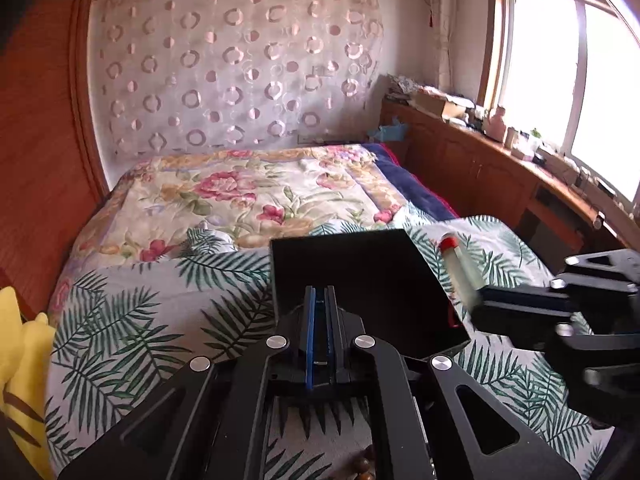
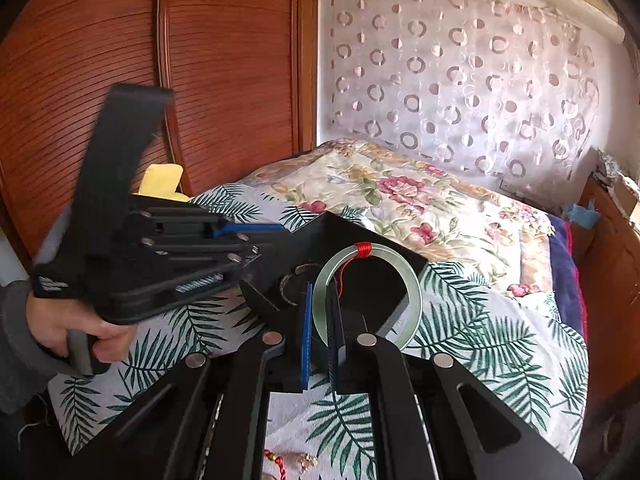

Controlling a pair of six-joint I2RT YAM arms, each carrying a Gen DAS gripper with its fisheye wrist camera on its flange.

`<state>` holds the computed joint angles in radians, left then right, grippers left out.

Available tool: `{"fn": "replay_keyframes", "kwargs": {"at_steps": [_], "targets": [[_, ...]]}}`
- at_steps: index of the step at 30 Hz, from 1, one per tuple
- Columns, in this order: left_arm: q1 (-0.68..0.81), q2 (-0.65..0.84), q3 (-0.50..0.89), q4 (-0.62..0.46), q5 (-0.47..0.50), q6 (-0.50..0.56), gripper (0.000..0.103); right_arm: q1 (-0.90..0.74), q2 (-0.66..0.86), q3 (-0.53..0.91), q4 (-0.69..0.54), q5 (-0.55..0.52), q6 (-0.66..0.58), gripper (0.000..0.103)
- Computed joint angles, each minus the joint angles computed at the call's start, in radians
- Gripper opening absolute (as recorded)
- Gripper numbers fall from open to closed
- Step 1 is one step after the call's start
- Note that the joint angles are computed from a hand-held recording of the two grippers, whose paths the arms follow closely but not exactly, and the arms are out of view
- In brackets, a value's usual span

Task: Organize jewelry
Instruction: 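Carry both bangles over the black box and open both grippers to drop them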

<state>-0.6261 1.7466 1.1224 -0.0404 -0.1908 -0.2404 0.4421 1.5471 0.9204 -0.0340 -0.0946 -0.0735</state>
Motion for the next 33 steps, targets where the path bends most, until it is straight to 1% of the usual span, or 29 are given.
{"fn": "replay_keyframes", "kwargs": {"at_steps": [1, 2, 3, 4, 5, 7, 8, 9, 10, 12, 14, 20, 21, 23, 28, 31, 33], "targets": [[0.002, -0.016, -0.017, 0.005, -0.002, -0.004, 0.006, 0.002, 0.009, 0.004, 0.003, -0.004, -0.005, 0.008], [0.007, -0.041, -0.045, 0.015, -0.004, -0.006, 0.014, 0.003, 0.023, 0.018, 0.000, -0.006, -0.009, 0.008], [0.011, -0.062, -0.070, 0.025, -0.010, -0.008, 0.029, 0.007, 0.032, 0.025, -0.002, -0.005, -0.011, 0.008], [0.015, -0.078, -0.088, 0.032, -0.018, -0.007, 0.046, 0.010, 0.053, 0.048, -0.010, -0.007, -0.012, 0.008], [0.014, -0.106, -0.126, 0.055, -0.038, -0.003, 0.053, 0.012, 0.071, 0.065, -0.016, -0.011, -0.011, 0.008], [0.011, -0.143, -0.174, 0.082, -0.076, 0.005, 0.072, 0.019, 0.109, 0.106, -0.031, -0.011, -0.016, 0.008], [0.007, -0.164, -0.204, 0.098, -0.092, 0.009, 0.076, 0.022, 0.127, 0.125, -0.039, -0.011, -0.015, 0.008], [0.006, -0.177, -0.224, 0.110, -0.099, 0.012, 0.085, 0.026, 0.145, 0.145, -0.049, -0.010, -0.013, 0.008], [0.003, -0.197, -0.259, 0.134, -0.111, 0.016, 0.091, 0.032, 0.167, 0.169, -0.061, -0.007, -0.008, 0.008], [-0.007, -0.231, -0.323, 0.180, -0.137, 0.019, 0.096, 0.047, 0.211, 0.223, -0.094, 0.008, 0.006, 0.008], [-0.014, -0.252, -0.362, 0.198, -0.151, 0.021, 0.096, 0.058, 0.249, 0.262, -0.123, 0.028, 0.025, 0.008], [-0.023, -0.296, -0.425, 0.173, -0.151, 0.005, 0.096, 0.061, 0.354, 0.374, -0.213, 0.062, 0.067, 0.008], [-0.029, -0.301, -0.429, 0.160, -0.165, -0.001, 0.096, 0.059, 0.364, 0.386, -0.223, 0.059, 0.074, 0.008], [-0.035, -0.313, -0.439, 0.145, -0.173, -0.002, 0.096, 0.058, 0.369, 0.387, -0.221, 0.063, 0.081, 0.008], [-0.058, -0.360, -0.498, 0.173, -0.147, -0.011, 0.096, 0.061, 0.341, 0.361, -0.193, 0.059, 0.100, 0.008], [-0.071, -0.384, -0.518, 0.169, -0.132, -0.031, 0.096, 0.064, 0.276, 0.298, -0.170, 0.055, 0.104, 0.008], [-0.086, -0.406, -0.528, 0.156, -0.126, -0.034, 0.096, 0.069, 0.200, 0.217, -0.136, 0.057, 0.103, 0.008]]}}
